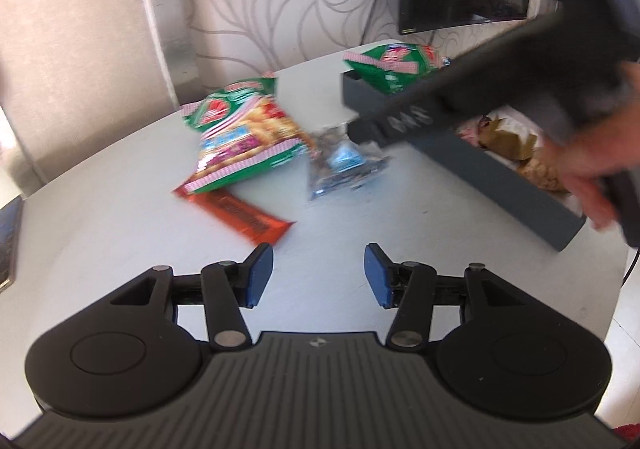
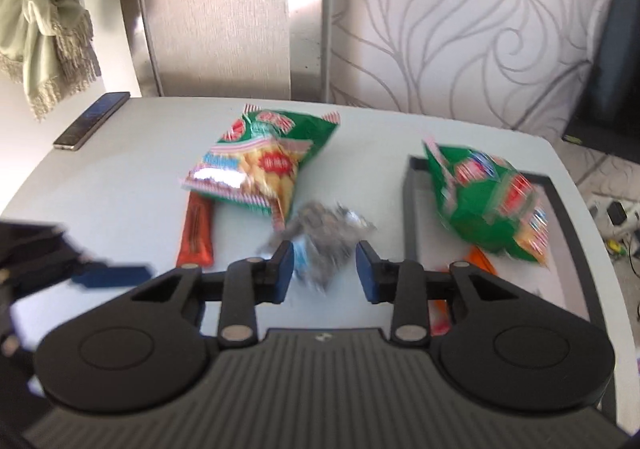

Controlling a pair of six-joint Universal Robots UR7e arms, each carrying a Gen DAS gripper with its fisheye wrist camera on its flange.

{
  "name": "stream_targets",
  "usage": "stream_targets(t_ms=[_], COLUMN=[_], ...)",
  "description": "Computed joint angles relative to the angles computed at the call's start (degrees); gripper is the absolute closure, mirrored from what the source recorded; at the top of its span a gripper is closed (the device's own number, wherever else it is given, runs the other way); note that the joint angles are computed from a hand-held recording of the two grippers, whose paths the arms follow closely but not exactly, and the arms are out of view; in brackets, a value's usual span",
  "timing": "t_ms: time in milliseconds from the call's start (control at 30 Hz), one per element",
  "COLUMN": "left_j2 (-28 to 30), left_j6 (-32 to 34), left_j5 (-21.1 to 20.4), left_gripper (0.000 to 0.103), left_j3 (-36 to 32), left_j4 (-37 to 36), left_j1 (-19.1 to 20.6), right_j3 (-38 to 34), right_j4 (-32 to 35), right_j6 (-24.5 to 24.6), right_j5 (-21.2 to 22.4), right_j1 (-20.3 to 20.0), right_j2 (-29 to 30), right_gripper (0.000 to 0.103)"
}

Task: Organize snacks
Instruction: 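Grasp the orange-red chocolate bar with the left gripper while the right grasps the clear nut bag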

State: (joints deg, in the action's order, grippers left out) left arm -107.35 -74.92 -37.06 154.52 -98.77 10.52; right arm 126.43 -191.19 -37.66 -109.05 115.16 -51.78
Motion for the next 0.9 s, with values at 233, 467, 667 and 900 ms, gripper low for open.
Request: stream_targets(t_ms=[233,467,667,900], left_j2=[-6.1,-5.8,1.4,12.4], left_j6=[-10.5,-7.4,0.9,9.4], left_j5=[-1.5,2.4,6.9,10.5], left_gripper=[0.046,0.045,0.036,0.031], left_j3=[-1.5,-1.6,-1.8,-2.9], left_j4=[16.1,12.1,-1.7,-21.4], left_j1=[-1.8,3.5,10.7,18.8], right_j3=[-5.0,1.6,6.3,9.3], right_j4=[1.2,7.5,8.5,8.1], right_j6=[-2.5,-3.8,1.7,1.6], right_j5=[-3.0,1.2,4.3,1.3], right_j1=[-0.5,-1.6,-2.7,-2.3], right_j2=[6.6,-0.9,-7.9,-11.9], right_gripper=[0.064,0.064,0.066,0.066])
